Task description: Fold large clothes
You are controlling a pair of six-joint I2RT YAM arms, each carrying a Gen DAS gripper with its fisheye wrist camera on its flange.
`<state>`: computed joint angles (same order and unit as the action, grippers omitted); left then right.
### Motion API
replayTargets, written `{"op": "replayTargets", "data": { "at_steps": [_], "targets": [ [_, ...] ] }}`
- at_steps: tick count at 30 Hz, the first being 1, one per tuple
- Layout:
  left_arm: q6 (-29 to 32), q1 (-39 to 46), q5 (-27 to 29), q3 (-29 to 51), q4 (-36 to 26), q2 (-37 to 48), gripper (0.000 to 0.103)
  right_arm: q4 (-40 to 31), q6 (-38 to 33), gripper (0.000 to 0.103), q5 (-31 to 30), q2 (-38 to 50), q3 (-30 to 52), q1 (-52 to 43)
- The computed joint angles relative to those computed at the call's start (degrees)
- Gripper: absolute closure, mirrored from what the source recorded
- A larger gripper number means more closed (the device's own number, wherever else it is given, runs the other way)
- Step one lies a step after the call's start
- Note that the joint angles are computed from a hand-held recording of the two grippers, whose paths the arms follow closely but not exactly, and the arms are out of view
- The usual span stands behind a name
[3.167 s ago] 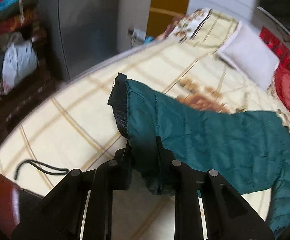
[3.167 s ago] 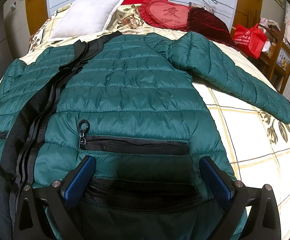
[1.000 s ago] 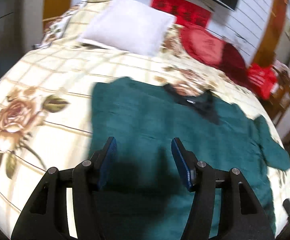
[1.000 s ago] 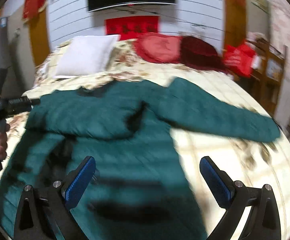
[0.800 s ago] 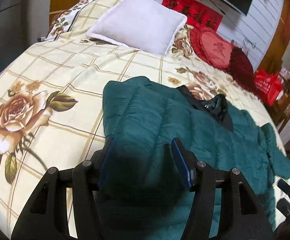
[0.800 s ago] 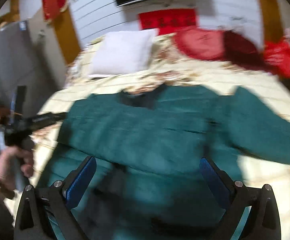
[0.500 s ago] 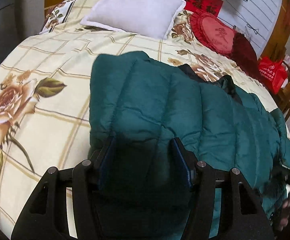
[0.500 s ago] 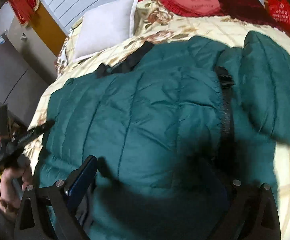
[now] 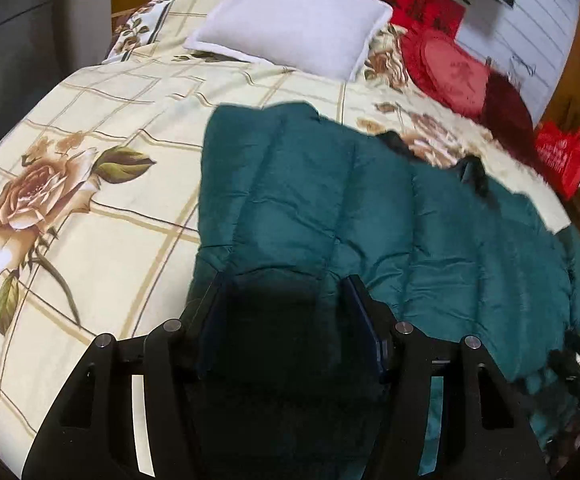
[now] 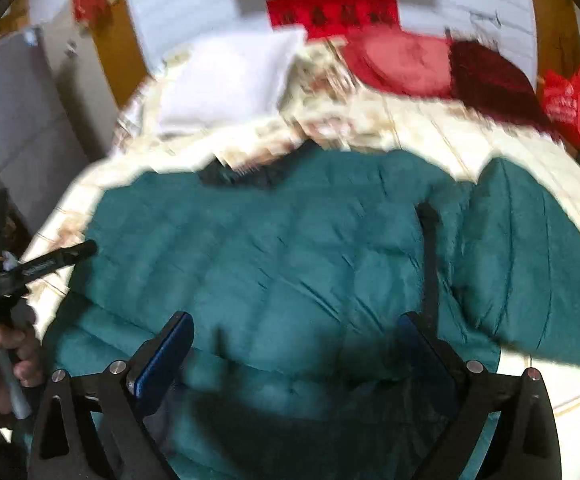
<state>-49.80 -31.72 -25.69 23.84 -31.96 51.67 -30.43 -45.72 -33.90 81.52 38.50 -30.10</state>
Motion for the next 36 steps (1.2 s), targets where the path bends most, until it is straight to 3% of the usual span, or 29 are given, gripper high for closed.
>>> {"op": "replayTargets", "data": {
  "at_steps": [1,3,9,11,13,15,18,21,25,28,31,36],
  "targets": [
    [0.12,-0.48,-0.20,0.24,0.26,0.81,0.038,3.40,2.40,0.000,3.37,3.23,-0.33,1.02],
    [0.21,-1.06,-0.33,0.39,0.86,1.93,0.032,3.06,2.56,0.000,1.29,4.48,0.82,0.33],
    [-0.51,-1.51,0.61,0.86,-0.37,0.34,0.030,6.68,3.92,0.000,3.49,2.05,-2.54,2.44],
    [-1.94,-4.01,-1.90,1.40,-3.79,-4.13,0.030,5.85,3.69,0.000,3.14,1.16,-2.77,2.57],
    [-7.27,-10.79,-8.65,3.36,-9.88,-6.80,0.030,3.52,2.44,0.000,0.81,1.72,-1.08,-0.15],
    [-16.59,-20.11,-15.13,5.82,-17.83,-7.34,0.030,0.21,0.77,0.000,-2.80,0.98,0.40,-4.32],
    [-35.67,-35.30,-20.49,8.27,-28.85,-4.30,0.030,-5.33,-2.94,0.000,-7.44,-2.76,2.04,-10.85],
    [-55.99,-49.85,-21.22,10.11,-37.43,2.90,0.030,-11.97,-10.30,0.000,-9.86,-4.01,4.93,-19.06],
    [-69.59,-61.41,-21.14,13.60,-41.23,15.80,0.030,-14.37,-17.25,0.000,-7.21,0.09,8.77,-27.47],
    [-66.90,-61.38,-20.19,15.45,-39.32,20.70,0.030,-11.14,-19.88,0.000,-5.33,3.71,10.81,-33.76],
    [-59.92,-59.09,-18.61,14.12,-32.18,21.62,0.030,-8.97,-19.88,0.000,-3.97,4.80,12.22,-39.46],
    [-58.28,-56.73,-14.63,11.13,-26.66,21.73,0.030,-24.52,-33.79,0.000,-14.04,5.76,13.33,-46.97]
  ]
}}
